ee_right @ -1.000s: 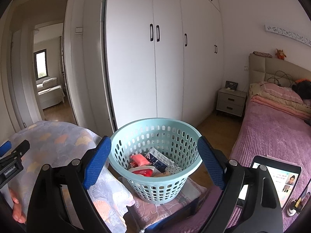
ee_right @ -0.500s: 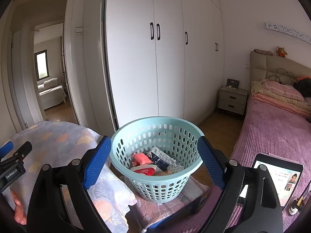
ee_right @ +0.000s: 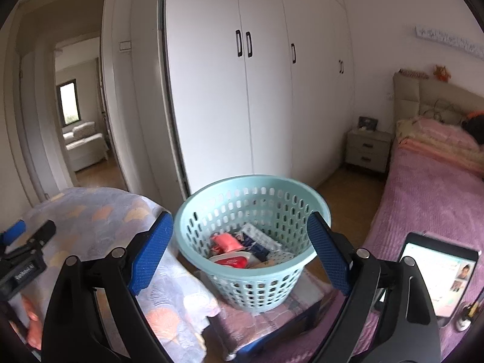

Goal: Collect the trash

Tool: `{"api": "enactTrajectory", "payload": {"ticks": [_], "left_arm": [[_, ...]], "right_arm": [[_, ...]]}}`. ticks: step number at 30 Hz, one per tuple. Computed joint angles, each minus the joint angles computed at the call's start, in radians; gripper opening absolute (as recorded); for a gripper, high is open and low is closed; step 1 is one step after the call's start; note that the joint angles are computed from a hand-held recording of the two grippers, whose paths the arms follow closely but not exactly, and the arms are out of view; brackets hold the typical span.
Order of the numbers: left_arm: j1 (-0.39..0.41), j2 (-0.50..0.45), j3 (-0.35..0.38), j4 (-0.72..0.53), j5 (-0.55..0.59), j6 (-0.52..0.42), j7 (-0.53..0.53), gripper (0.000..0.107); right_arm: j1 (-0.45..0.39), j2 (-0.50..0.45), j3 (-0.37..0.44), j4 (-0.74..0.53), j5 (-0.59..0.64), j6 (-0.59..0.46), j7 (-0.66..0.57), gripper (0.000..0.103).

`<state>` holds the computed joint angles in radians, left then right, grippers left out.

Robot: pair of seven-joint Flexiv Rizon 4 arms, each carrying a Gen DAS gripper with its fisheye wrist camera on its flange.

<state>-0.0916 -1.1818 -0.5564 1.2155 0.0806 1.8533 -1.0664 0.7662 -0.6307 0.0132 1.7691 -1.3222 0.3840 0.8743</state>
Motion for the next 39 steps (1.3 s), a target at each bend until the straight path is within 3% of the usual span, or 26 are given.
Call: {"api": "enactTrajectory", "payload": {"ticks": [20, 31, 39], "left_arm": [[-0.013, 0.001, 0.025, -0.010, 0.014, 0.016, -0.018, 0.094], [0.026, -0.002, -0.027, 0.013, 0.044, 0.024, -0.017, 0.094], [0.010, 0.004, 0.006, 0.008, 0.054, 0.057, -0.048, 0.095]], "right_arm": [[0.012, -0.023, -0.010, -0.032, 0.011, -0.011, -0.034, 0.086], [0.021, -0.024, -0.013, -0.049, 0.026, -0.029, -0.056, 0.086], [0.030, -0.023, -0.012, -0.057, 0.024, -0.047, -0.067, 0.086]]}}
